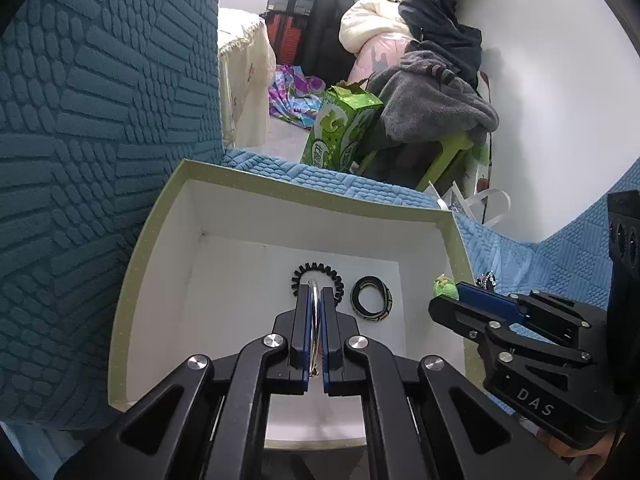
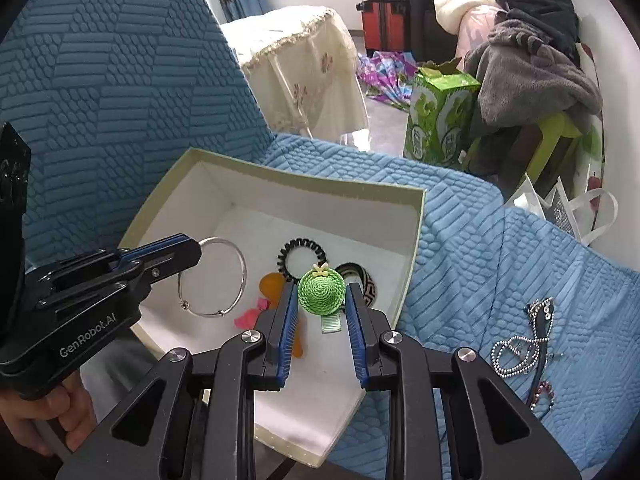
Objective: Organize jewelry
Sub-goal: 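Carry the silver chain and green charm into the white box and open both tools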
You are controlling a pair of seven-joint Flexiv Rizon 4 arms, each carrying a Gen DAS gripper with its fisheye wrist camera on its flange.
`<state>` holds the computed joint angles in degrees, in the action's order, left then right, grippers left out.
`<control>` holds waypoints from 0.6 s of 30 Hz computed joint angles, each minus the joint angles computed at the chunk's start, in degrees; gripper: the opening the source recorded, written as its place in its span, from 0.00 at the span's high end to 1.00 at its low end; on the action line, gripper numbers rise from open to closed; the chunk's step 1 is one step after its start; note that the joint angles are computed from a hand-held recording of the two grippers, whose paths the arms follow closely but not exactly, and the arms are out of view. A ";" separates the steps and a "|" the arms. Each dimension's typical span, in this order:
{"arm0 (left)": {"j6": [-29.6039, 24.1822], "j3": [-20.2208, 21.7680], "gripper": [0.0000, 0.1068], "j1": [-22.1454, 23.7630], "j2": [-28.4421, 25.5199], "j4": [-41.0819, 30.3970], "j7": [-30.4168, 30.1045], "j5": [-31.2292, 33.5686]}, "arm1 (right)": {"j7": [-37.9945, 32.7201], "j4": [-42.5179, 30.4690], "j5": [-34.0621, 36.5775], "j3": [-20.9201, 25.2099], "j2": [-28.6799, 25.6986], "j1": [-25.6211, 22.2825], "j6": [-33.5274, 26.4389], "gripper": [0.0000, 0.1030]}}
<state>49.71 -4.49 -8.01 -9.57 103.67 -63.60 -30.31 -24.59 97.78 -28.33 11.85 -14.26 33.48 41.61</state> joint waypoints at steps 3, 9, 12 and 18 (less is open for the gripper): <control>-0.36 0.05 0.99 -0.06 0.17 -0.03 -0.36 0.53 | 0.49 -0.23 -0.12 -0.10 -0.11 0.17 -1.25 0.79; 0.50 0.42 0.98 -0.04 1.33 -0.23 -1.70 0.58 | 1.37 -0.12 -1.07 -0.27 1.03 -0.17 -0.31 0.67; -0.06 0.91 0.96 -0.11 1.59 -2.05 -4.73 3.38 | 1.24 -0.29 -2.22 -0.25 2.11 -0.36 -0.06 0.66; -1.70 1.15 0.95 -0.28 2.91 -5.86 -9.01 7.45 | 1.23 -0.83 -5.18 -0.07 5.08 -1.10 0.52 0.66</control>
